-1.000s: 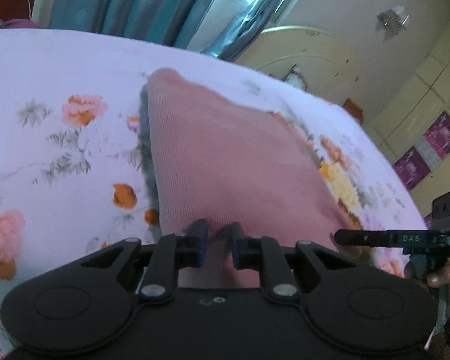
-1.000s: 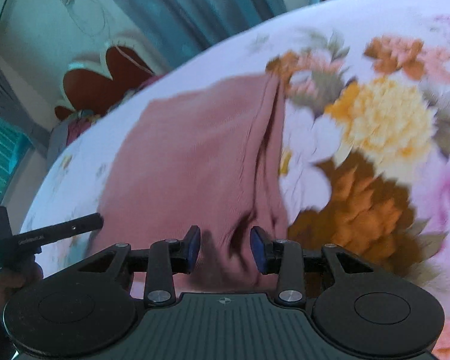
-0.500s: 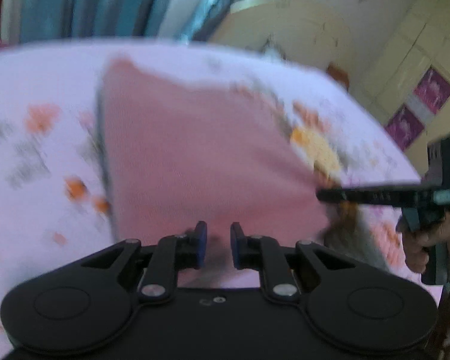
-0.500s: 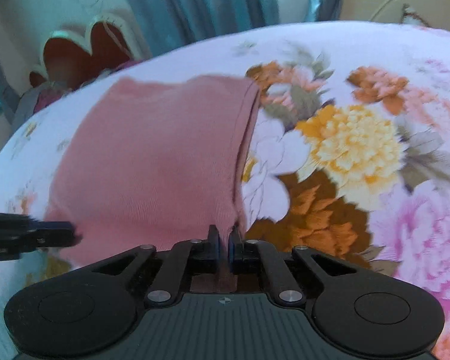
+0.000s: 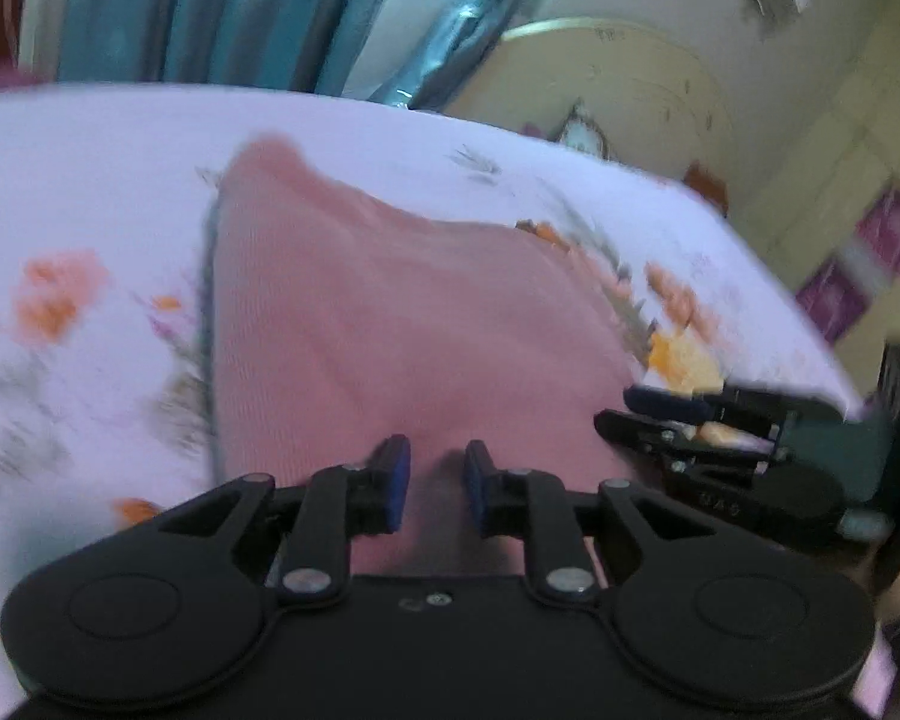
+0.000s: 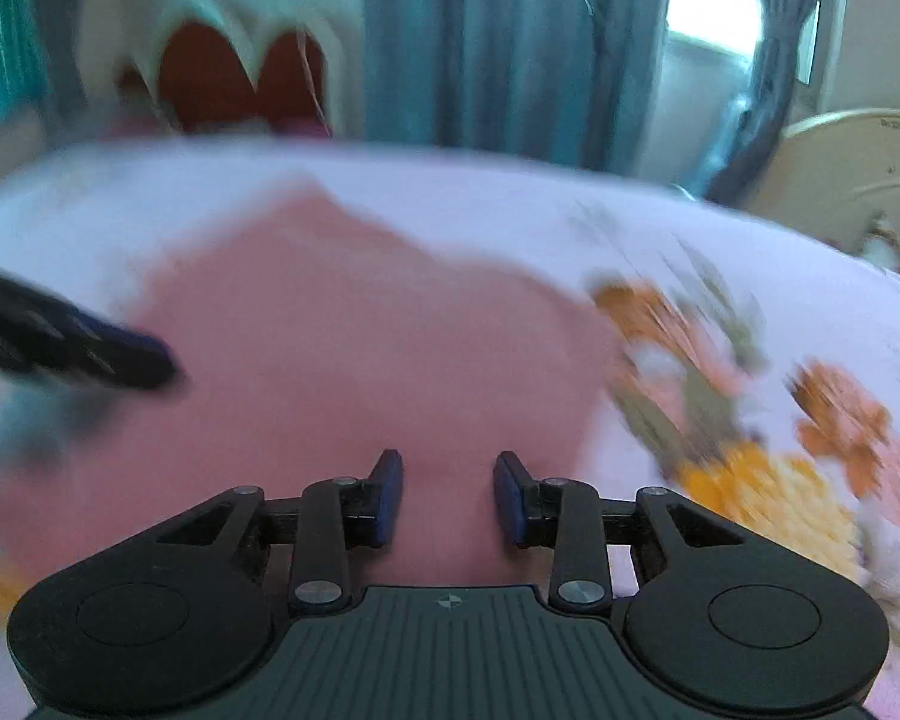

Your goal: Fold small clothes

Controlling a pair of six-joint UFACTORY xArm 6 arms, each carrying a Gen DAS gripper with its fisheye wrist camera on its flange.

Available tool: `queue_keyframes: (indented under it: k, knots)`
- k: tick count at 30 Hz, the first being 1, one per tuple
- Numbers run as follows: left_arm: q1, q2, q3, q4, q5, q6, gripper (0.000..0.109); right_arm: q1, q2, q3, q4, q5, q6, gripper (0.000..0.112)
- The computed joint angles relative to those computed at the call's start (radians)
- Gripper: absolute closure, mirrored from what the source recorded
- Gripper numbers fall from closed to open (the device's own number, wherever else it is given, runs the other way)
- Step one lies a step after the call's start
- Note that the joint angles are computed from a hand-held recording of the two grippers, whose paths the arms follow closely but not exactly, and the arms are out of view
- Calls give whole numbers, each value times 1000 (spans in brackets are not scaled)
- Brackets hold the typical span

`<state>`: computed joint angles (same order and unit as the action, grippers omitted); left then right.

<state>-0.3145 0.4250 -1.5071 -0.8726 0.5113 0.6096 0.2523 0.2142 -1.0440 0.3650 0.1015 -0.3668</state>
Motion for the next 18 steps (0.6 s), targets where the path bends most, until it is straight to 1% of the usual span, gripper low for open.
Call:
queue_keyframes:
  k: [1,2,3,4,6,7,9,10,11,12,13,14,15,16,17,18]
  knots:
    - [-9,7,-7,2,-10,7,89,-7,4,-10,37,11,-2,83]
    - [-19,10,-10,45,-21,-9,89,-19,7,-31,33,53,6,83]
    - [-23,5,-10,103,-23,-51,89,-22,12,-39,-4,61,26,82]
    - [-28,-4,0,119,-31,-55,89,-24,21,-51,-41,73,50,82]
    - [-29,-48,53,114,-37,-36,89,-25,27,-68,-55,97,60,82]
    - [-28,-86,94,92,-43,-15,89,-27,27,-75,-35,110,39,82]
    - [-28,-185,218,41,-82,56,89,-34,25,-90,-7,144,20,82]
    - [-30,-229,278,32,-100,60,89,-38,15,-92,-44,160,57,82]
    - [-28,-260,318,39,-94,43,89,-34,-15,-70,-41,143,60,82]
    - [-34,-292,370,63,-101,13,89,-27,-69,-32,5,131,28,82]
    - [-41,-320,421,73,-119,3,89,-19,-119,-2,74,149,-16,82]
    - [-48,-343,462,49,-136,19,89,-16,-156,17,163,208,-82,82]
    - [-54,-370,502,-2,-155,46,89,-12,-179,41,210,255,-135,82]
    - [-52,-391,526,-28,-157,47,89,-7,-194,77,216,261,-180,82]
    - [-45,-406,535,-25,-146,30,89,1,-212,117,210,224,-213,83]
    - [-39,-425,543,-23,-154,17,89,2,-225,131,195,213,-212,83]
